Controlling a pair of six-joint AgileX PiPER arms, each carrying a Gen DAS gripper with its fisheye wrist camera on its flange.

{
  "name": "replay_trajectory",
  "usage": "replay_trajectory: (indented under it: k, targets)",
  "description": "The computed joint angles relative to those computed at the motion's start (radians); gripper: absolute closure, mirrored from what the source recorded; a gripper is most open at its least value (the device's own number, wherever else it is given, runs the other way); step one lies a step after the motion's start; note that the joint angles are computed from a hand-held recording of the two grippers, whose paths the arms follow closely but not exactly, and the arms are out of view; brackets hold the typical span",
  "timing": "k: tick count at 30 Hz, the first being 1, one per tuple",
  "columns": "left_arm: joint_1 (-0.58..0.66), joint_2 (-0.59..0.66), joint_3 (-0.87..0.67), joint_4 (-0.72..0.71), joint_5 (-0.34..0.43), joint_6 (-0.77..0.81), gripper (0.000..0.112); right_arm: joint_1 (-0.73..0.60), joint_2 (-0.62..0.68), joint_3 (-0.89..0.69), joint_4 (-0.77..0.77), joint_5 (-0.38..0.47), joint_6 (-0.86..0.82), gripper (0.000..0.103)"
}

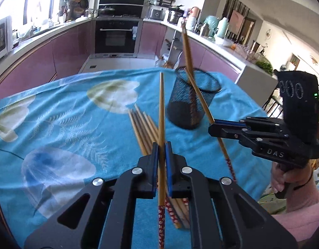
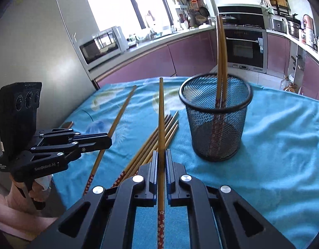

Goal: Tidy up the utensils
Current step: 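Raise the right tool's chopstick upright above the cup while the left tool raises its own, then drop the right tool's chopstick into the cup and open while the left tool releases its own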

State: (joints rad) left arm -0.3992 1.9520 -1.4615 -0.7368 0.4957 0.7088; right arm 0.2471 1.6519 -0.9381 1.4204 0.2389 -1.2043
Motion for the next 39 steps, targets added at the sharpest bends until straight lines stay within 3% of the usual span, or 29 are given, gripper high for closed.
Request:
replay_trajectory:
  k: [8,15,21,39]
  targets:
    - [0.030,-0.080,0.010,-0.187,0.063,0.158,0.105,-0.064,-0.079,0.029,0.177,0.056,-0.181,0.097]
    - [0.021,-0.087,-0.057,-0.258,0.067,0.184,0.105,-0.118,-0.113,-0.008,0.172,0.084,-0.192,0.097]
    - [-0.005,-0.022,-0.223,-0.211,0.078,0.091,0.105,-0.154,-0.120,-0.072,0.140,0.078,-0.168,0.097]
    - [-0.087,0.200,-0.744,0.134,0.170,-0.294,0.105,-0.186,-0.048,-0.250,0.054,0.006,-0.090,0.097]
